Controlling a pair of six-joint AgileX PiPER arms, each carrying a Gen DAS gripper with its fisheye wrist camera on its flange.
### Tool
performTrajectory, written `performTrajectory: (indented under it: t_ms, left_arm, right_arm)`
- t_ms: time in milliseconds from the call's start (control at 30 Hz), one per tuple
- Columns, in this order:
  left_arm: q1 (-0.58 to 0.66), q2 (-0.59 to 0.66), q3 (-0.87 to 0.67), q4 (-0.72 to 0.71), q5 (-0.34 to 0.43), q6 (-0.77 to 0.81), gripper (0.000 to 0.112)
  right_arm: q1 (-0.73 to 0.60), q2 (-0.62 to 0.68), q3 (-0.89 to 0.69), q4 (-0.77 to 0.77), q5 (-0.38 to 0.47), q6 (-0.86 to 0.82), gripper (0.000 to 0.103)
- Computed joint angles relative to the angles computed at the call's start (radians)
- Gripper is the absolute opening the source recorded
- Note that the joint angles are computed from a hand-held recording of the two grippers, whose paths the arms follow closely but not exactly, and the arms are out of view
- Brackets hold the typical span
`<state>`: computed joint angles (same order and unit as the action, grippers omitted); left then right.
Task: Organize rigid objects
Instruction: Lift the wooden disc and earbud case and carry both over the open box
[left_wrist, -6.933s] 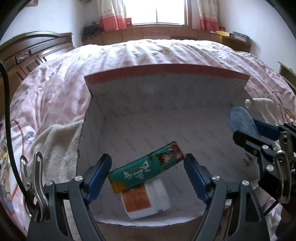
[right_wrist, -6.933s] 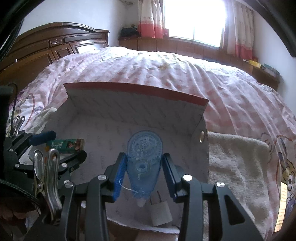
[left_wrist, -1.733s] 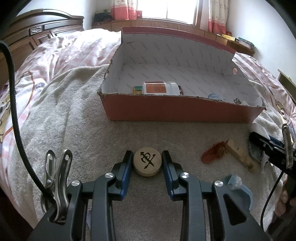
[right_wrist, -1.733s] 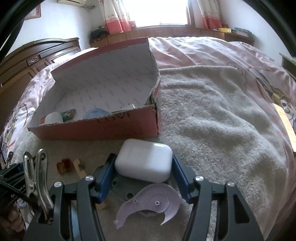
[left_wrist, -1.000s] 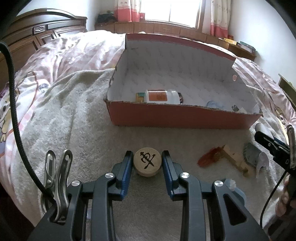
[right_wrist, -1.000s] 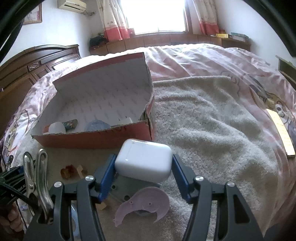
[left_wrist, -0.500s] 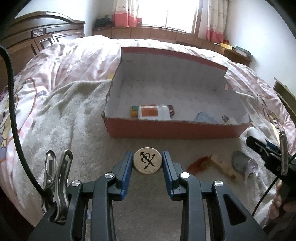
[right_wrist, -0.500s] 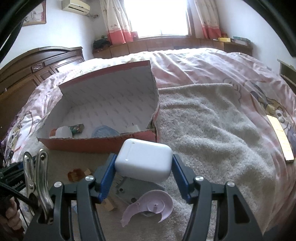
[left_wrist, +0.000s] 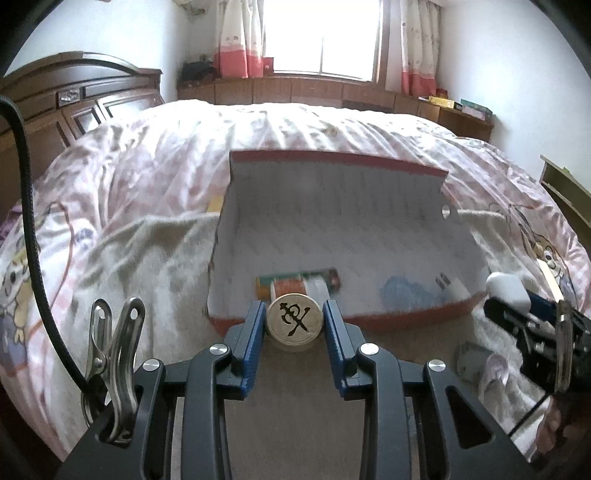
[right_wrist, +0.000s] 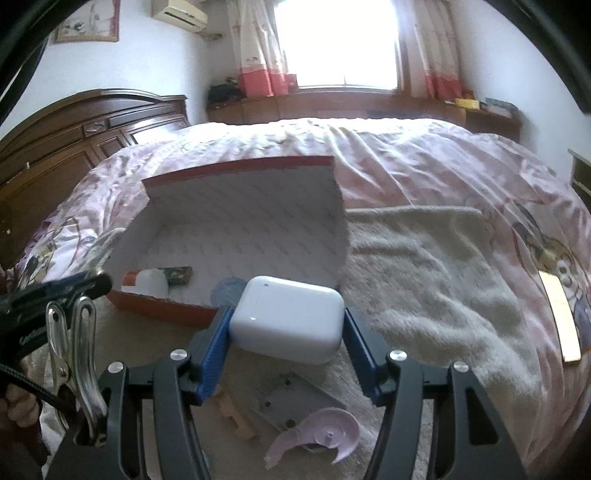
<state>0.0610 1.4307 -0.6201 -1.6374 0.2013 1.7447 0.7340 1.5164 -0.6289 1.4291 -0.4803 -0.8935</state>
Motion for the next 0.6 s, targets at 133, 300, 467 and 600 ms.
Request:
performTrajectory:
  t_ms: [133, 300, 467, 600]
  left_arm:
    - [-0.007, 0.024, -0.052, 0.099, -0.005, -0.105, 0.032]
    - [-0.025, 0.076, -0.112, 0.178, -0.027, -0.187, 0.032]
    - [-0.048, 0.128, -0.173, 0.273, -0.04, -0.295, 0.032]
    - [-0.068, 0.17, -0.216, 0.335, -0.051, -0.36, 0.032]
  right_arm:
    - [-0.002, 0.013, -0.045, 0.018, 0.022, -0.055, 0.063]
    - [-0.032, 0.044, -0.119, 0.054, 0.066, -0.151, 0.063]
    - [-0.071, 0.083, -0.189, 0.075, 0.109, -0.221, 0.063]
    - [-0.108, 0.125, -0.241, 0.082, 0.15, -0.262, 0.063]
